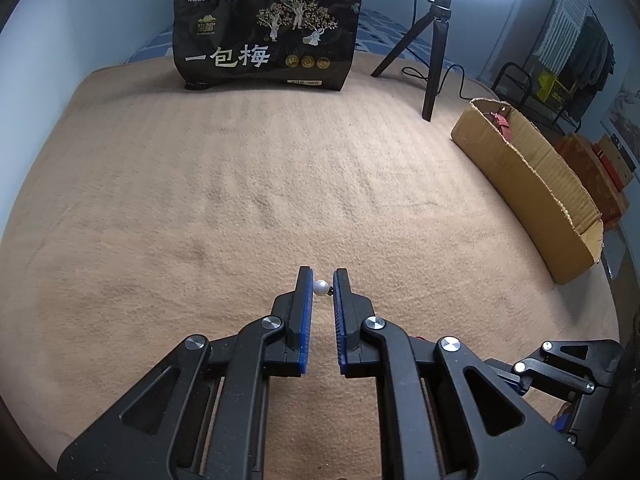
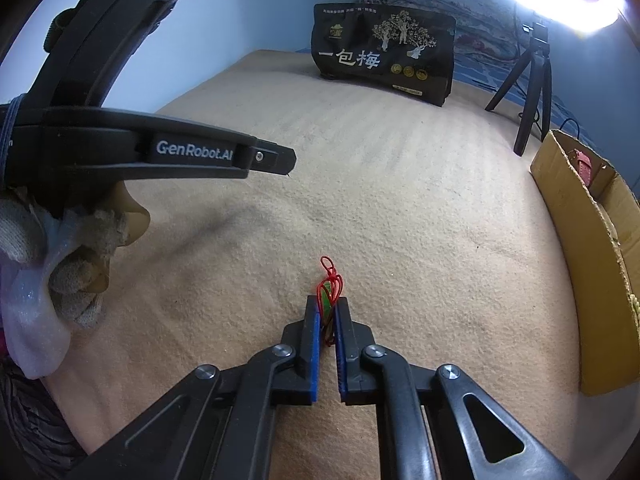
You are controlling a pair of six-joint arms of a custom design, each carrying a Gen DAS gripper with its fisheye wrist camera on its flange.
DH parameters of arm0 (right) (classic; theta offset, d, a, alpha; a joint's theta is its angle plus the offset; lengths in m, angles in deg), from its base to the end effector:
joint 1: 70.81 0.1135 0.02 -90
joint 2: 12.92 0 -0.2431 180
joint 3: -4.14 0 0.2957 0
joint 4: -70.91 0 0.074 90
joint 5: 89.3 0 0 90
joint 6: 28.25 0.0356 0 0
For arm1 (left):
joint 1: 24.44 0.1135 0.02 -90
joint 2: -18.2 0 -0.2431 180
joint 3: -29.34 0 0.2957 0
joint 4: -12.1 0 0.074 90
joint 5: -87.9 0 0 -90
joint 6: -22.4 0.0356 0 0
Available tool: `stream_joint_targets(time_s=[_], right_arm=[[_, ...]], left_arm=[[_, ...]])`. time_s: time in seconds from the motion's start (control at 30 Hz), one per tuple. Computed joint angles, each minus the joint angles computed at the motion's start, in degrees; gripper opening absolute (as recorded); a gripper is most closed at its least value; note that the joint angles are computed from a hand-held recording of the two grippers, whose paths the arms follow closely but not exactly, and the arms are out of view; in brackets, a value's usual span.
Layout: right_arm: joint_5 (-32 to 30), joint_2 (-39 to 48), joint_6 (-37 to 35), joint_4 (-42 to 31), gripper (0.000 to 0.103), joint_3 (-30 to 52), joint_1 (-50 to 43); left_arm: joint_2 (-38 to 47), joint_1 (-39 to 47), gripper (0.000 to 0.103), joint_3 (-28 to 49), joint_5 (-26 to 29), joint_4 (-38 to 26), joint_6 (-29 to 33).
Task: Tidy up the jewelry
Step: 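Lift and carry the earring in the left tool while the right tool carries the pendant to the box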
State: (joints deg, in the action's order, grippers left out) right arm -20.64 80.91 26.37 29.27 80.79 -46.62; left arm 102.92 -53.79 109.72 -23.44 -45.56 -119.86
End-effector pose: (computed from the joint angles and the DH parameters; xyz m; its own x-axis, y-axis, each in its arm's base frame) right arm 0.3361 0.1652 0.1770 -0.3158 -0.7331 -0.6024 -0.9032 0.4268 -0.0459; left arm 0.3051 -0.1567 0.2386 -0.7143 -0.4434 -0.5414 -0.4203 0.8904 -0.1746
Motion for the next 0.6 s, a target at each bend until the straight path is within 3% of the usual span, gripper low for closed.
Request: stream_joint_targets(time_s=[0.6], right_arm=[[-5.40, -3.92, 4.36, -2.21, 0.004, 5.95, -5.80]], left_arm=[[-0.58, -3.98, 0.008, 9.05, -6.49, -2.75, 0.34]])
